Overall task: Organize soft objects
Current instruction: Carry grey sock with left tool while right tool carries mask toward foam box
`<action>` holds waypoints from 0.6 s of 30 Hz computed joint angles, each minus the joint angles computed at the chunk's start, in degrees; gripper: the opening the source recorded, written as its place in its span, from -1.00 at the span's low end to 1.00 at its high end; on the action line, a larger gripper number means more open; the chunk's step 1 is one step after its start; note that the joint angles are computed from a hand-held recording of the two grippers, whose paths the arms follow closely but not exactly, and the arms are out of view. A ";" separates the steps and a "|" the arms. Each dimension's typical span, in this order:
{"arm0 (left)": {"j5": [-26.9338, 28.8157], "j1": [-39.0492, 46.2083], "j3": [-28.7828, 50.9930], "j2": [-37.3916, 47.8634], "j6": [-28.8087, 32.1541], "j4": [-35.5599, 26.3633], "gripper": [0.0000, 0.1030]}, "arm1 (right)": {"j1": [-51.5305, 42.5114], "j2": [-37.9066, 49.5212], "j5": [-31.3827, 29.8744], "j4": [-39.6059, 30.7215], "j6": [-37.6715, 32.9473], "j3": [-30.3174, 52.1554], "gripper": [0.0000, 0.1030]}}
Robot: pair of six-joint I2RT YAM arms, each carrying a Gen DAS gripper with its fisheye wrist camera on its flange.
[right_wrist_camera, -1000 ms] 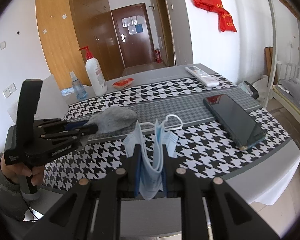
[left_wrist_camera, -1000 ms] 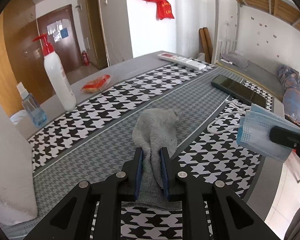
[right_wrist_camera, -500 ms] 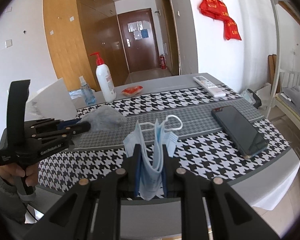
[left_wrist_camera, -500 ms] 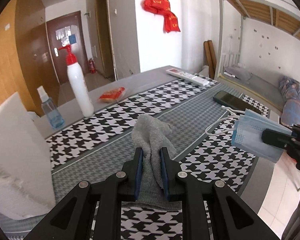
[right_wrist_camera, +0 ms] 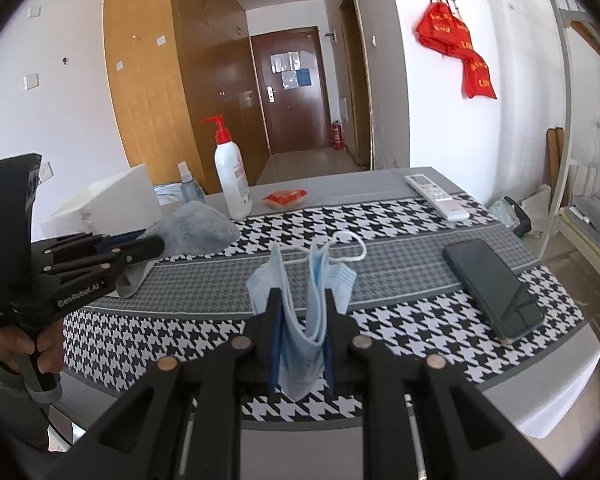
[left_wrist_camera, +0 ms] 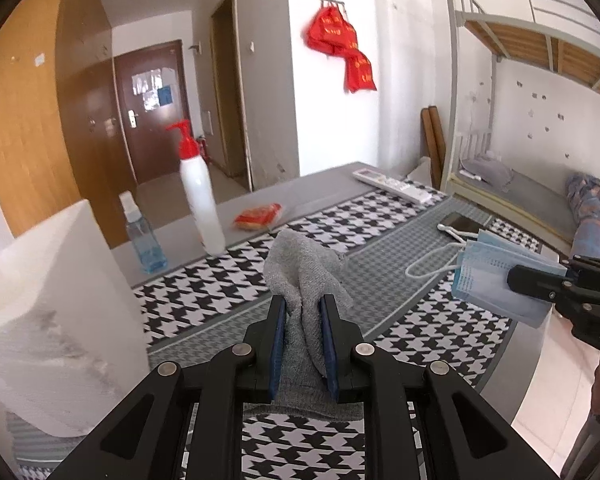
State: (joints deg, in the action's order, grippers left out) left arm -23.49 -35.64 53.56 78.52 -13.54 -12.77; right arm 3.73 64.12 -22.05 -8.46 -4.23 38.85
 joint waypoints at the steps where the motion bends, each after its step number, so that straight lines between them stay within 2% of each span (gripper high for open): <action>1: -0.27 0.08 -0.23 -0.79 0.11 -0.02 -0.64 | 0.29 -0.02 0.16 0.04 0.01 0.16 -0.60; 18: -6.61 -0.90 -3.16 -9.89 2.36 -0.41 -0.64 | 5.39 -1.26 1.41 0.61 0.93 2.59 -0.60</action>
State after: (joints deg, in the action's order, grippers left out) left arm -30.09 -36.54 50.40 68.64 -11.18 -13.18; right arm 9.12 62.86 -20.64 -7.85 -3.30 41.44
